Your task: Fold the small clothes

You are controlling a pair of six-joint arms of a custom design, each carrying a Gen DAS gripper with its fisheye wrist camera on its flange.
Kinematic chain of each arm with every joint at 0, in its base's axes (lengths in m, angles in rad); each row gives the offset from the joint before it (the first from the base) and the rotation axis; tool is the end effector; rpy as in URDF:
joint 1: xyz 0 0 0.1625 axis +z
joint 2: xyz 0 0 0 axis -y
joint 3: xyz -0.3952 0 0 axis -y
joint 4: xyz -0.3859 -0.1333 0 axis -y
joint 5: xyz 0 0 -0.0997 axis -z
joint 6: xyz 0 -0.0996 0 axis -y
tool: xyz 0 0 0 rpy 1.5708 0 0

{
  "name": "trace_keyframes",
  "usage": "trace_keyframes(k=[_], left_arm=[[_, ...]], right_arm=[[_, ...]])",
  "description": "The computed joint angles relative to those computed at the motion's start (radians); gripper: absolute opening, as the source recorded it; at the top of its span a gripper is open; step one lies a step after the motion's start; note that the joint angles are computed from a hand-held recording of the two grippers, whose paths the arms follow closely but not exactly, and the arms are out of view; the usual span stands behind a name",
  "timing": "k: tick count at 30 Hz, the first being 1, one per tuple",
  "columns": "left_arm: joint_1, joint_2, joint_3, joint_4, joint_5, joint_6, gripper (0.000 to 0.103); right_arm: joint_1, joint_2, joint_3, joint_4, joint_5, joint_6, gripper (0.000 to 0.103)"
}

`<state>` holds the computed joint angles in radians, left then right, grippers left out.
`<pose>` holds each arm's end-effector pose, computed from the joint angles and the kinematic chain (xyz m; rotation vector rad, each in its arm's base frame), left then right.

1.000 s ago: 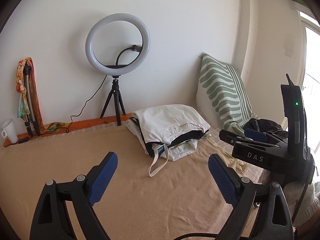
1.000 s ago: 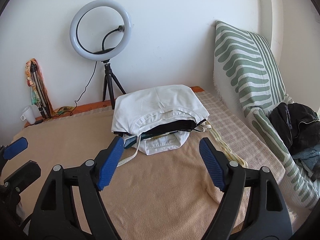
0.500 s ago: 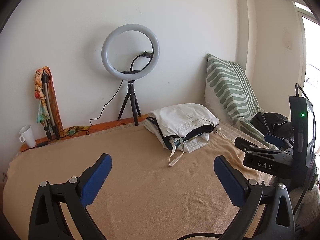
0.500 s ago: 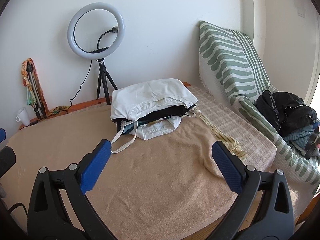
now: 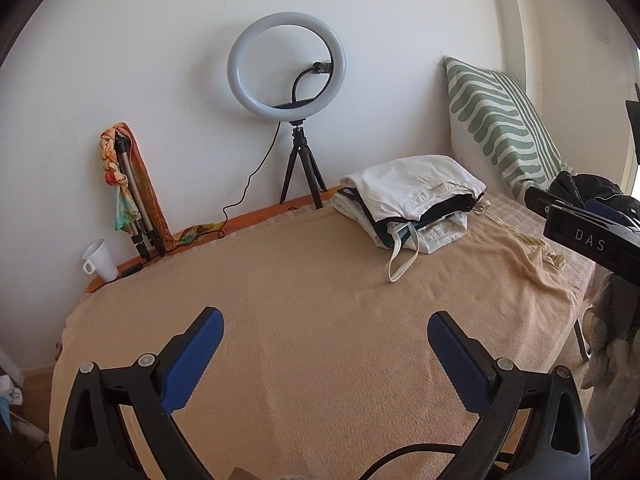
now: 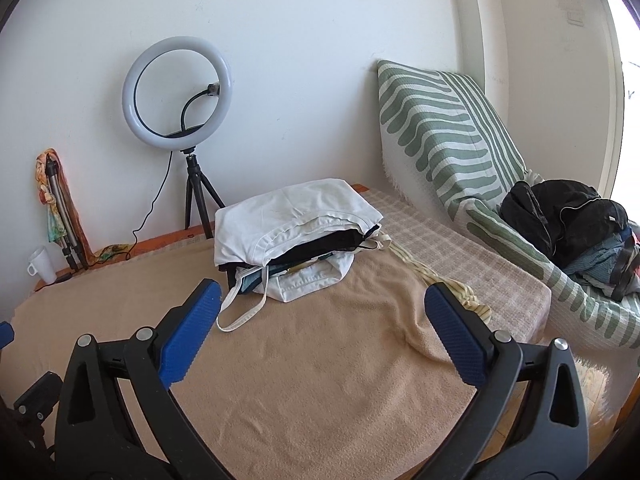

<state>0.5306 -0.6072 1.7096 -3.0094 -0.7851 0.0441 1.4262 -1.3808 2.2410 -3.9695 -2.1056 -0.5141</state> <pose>-0.4283 -0.4875 0.0101 1.1257 2.2054 -0.8572 0.0218 -0.4228 0.3550 -0.1353 -1.8113 1.4529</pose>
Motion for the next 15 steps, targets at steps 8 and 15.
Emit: trace_keyframes(k=[8, 15], left_arm=[[-0.001, -0.005, 0.011, 0.012, 0.002, -0.013, 0.103], [0.001, -0.007, 0.008, 0.019, -0.004, -0.024, 0.103]], right_arm=[[0.004, 0.009, -0.009, 0.008, -0.012, -0.02, 0.103], [0.005, 0.015, -0.011, 0.007, -0.016, -0.024, 0.103]])
